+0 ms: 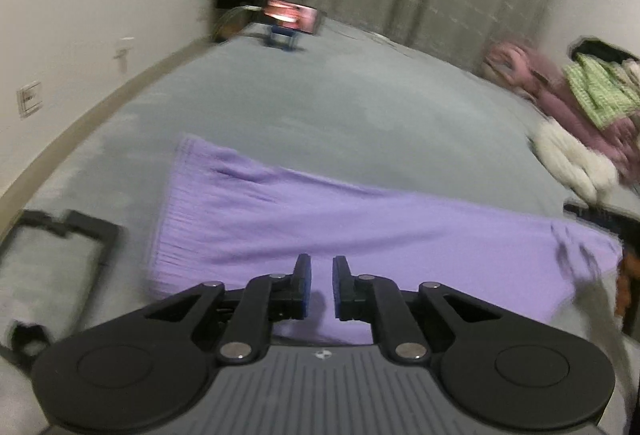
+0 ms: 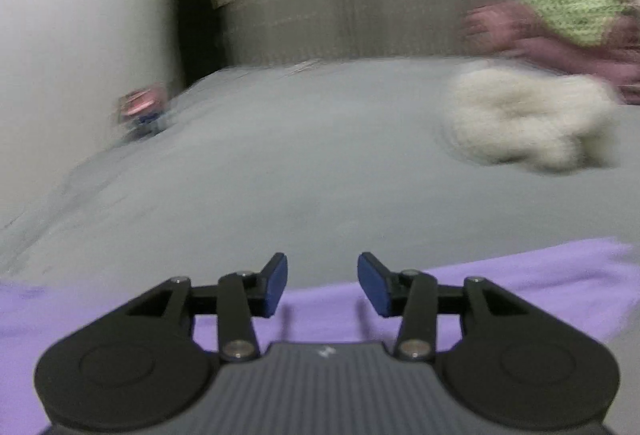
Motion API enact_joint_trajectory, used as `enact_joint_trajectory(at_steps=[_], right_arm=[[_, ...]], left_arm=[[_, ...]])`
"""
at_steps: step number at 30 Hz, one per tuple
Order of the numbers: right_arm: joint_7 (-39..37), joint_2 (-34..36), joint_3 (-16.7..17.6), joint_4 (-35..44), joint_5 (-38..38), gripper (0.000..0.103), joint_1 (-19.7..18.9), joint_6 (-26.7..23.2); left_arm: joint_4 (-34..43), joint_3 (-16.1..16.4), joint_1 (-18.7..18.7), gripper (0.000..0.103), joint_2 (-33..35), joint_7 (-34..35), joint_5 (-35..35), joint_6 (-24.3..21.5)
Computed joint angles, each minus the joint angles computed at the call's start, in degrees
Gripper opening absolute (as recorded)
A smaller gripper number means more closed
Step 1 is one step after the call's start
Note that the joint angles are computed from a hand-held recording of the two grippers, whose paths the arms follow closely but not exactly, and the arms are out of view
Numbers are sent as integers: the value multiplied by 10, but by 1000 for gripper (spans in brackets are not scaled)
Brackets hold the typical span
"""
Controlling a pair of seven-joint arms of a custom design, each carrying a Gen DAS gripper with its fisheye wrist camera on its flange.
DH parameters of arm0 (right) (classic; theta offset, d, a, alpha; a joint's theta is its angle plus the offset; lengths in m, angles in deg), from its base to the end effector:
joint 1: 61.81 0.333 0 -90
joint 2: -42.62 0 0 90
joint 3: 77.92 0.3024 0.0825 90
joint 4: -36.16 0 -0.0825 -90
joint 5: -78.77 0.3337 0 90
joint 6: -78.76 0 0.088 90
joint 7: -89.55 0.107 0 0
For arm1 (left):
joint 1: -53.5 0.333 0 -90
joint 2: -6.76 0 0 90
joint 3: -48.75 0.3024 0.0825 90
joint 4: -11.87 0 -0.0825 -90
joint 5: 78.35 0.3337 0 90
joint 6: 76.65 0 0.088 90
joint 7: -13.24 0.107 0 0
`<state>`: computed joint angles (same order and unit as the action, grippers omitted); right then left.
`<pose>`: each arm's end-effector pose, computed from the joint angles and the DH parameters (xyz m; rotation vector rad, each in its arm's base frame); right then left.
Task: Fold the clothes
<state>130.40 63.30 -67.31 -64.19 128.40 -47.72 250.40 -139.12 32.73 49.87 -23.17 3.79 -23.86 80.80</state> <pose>0.6077 0.2019 0.4638 -1.8772 1.1915 -0.4508 0.3436 -0.1643 0.4741 -2.1283 1.1356 -0.8595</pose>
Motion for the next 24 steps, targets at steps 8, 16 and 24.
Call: enact_joint_trajectory(at_steps=[8,16,24], right_arm=[[64,11,-37,-26,-106,58,42,22],[37,-10,41,-59,-113,58,11,97],[-149,-57,164,-102,-22,58,15,45]], left_arm=[[-33,18,32,15,-16,-25,-7,15],[-23,0,42,15,-38,-53,23,-15],[-8,7,29,15,0,-29,24,-20]])
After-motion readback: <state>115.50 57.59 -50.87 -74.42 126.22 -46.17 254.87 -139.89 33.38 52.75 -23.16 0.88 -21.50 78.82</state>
